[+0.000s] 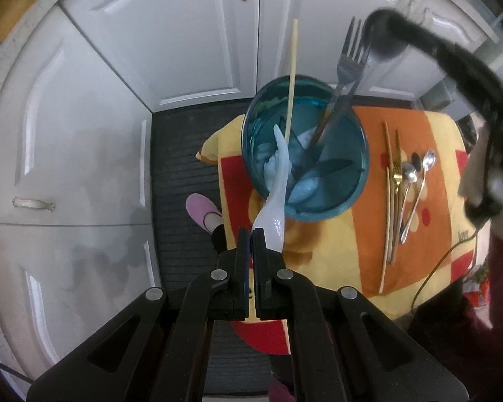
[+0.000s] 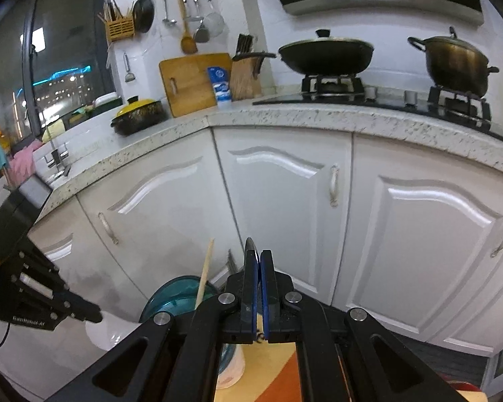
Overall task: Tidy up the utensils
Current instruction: 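Carry both held spoons over the teal-lined floral cup, then open both grippers to drop the spoons into the floral cup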
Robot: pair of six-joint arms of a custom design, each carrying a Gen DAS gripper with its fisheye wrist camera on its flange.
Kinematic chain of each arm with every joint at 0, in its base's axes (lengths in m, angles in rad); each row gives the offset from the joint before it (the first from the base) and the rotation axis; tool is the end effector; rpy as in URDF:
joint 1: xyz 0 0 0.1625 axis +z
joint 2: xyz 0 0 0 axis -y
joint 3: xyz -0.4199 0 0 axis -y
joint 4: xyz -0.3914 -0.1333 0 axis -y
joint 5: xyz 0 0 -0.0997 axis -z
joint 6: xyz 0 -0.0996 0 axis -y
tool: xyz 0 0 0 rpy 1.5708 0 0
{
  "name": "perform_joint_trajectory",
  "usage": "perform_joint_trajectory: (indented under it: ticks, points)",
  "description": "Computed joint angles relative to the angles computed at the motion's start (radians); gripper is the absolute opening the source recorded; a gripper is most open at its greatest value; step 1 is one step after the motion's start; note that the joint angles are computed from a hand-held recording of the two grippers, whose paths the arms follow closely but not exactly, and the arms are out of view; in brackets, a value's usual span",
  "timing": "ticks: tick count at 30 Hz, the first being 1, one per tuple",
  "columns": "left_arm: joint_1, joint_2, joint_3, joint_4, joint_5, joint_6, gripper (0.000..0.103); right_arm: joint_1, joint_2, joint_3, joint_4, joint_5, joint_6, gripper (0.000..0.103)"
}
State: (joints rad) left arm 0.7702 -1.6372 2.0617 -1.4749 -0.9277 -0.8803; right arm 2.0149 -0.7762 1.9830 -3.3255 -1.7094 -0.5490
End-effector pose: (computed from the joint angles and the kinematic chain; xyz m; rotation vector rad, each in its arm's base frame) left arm -0.1352 -0.4001 0.3015 0.1139 2.3414 -0.1647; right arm 0.3552 -0.4683 0.0586 1.3186 -2.5512 0.7953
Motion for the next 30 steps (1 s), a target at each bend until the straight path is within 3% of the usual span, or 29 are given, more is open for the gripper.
perform_joint_trajectory:
  ticks: [7,11,14,16,17,18,20,26,30]
  points:
    - [0.062,0.047,-0.046,-0.119,0.011,0.018,0.001,-0.006,0.018,-0.01,0.071,0.023,0.0,0.003]
    - [0.079,0.042,-0.023,-0.215,0.018,0.045,0.001,-0.027,-0.012,0.01,0.083,0.067,0.035,0.031]
    - [0.088,0.021,0.001,-0.279,0.002,0.057,0.002,-0.04,-0.042,0.032,0.08,0.096,0.05,0.032]
    - [0.08,-0.004,0.024,-0.318,0.013,0.05,0.006,-0.046,-0.061,0.041,0.097,0.098,0.057,0.032]
    - [0.08,-0.013,0.029,-0.329,0.016,0.046,0.014,-0.049,-0.069,0.049,0.097,0.094,0.06,0.032]
    - [0.074,-0.025,0.036,-0.347,0.018,0.035,0.027,-0.05,-0.074,0.052,0.1,0.091,0.062,0.032]
    - [0.063,-0.049,0.057,-0.387,0.024,0.028,0.043,-0.055,-0.086,0.064,0.107,0.082,0.074,0.033]
    - [-0.003,-0.105,0.104,-0.368,0.061,-0.039,0.043,-0.062,-0.119,0.113,0.106,0.059,0.087,0.033]
    - [-0.098,-0.145,0.144,-0.279,0.142,-0.134,0.043,-0.063,-0.149,0.161,0.093,0.05,0.095,0.035]
